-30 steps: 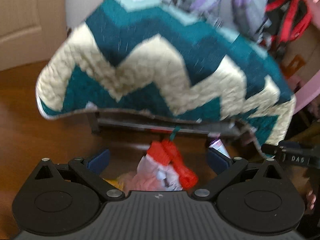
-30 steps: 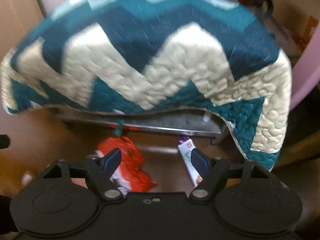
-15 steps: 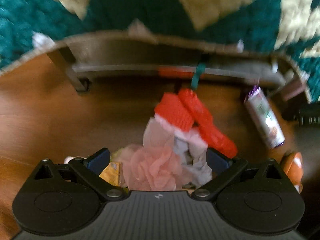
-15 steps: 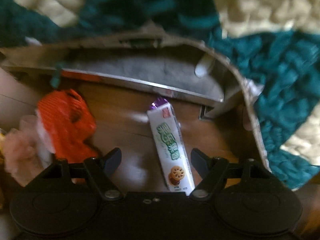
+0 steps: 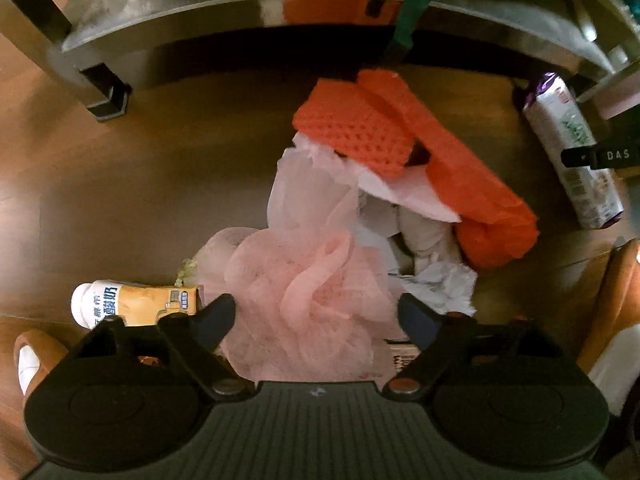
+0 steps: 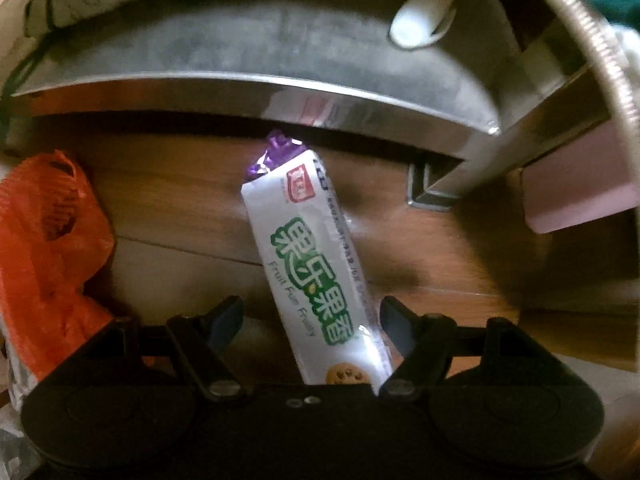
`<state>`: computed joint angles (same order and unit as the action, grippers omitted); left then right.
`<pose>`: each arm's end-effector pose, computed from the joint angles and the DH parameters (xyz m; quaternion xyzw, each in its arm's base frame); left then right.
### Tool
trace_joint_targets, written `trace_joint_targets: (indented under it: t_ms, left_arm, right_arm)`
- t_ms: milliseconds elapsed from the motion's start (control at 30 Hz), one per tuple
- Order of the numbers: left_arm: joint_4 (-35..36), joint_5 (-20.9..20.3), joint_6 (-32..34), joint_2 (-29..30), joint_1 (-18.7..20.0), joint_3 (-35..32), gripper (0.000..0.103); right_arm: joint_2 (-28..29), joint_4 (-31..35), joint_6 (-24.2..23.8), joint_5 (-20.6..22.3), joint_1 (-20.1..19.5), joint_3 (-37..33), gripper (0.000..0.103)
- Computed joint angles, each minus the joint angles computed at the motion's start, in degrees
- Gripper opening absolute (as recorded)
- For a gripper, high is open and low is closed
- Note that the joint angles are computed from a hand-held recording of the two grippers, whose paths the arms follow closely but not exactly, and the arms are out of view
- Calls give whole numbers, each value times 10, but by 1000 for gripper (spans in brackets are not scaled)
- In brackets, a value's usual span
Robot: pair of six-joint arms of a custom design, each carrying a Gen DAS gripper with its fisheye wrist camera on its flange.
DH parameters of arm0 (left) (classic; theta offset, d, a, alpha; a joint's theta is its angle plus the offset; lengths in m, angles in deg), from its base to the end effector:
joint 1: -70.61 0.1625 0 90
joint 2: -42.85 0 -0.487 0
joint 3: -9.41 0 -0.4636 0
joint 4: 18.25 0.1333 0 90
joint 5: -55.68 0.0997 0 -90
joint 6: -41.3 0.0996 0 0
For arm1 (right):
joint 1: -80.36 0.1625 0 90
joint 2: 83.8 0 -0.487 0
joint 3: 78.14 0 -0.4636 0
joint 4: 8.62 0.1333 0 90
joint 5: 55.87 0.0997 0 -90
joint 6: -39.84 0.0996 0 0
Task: Collect trash
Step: 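Grasp the pink mesh scrubber with the left tool while the right tool grasps the snack wrapper, then carry the scrubber and snack wrapper with both tools over the teal wastebasket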
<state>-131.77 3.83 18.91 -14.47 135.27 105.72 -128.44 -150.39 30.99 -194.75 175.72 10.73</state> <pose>-0.1229 -0.7147 0.1786 0.0681 0.9350 -0.0147 0.3476 0.1314 -0.7773 0.1295 0.0854 -0.9048 0.0473 0.4145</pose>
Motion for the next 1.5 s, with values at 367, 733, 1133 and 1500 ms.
trace_joint_targets:
  t_ms: [367, 733, 1133, 1500]
  left_arm:
    - [11, -2, 2, 1, 14, -5, 45]
    - [-11, 0, 17, -4, 6, 2, 33]
    - [38, -26, -51, -37, -20, -9, 30]
    - [51, -32, -63, -100, -87, -18, 30]
  right_arm:
    - [28, -31, -57, -59, 0, 0, 70]
    - [23, -11, -69, -83, 25, 1, 33]
    - [-43, 230, 106, -21, 86, -15, 25]
    - [-97, 234, 145, 27, 176, -40, 25]
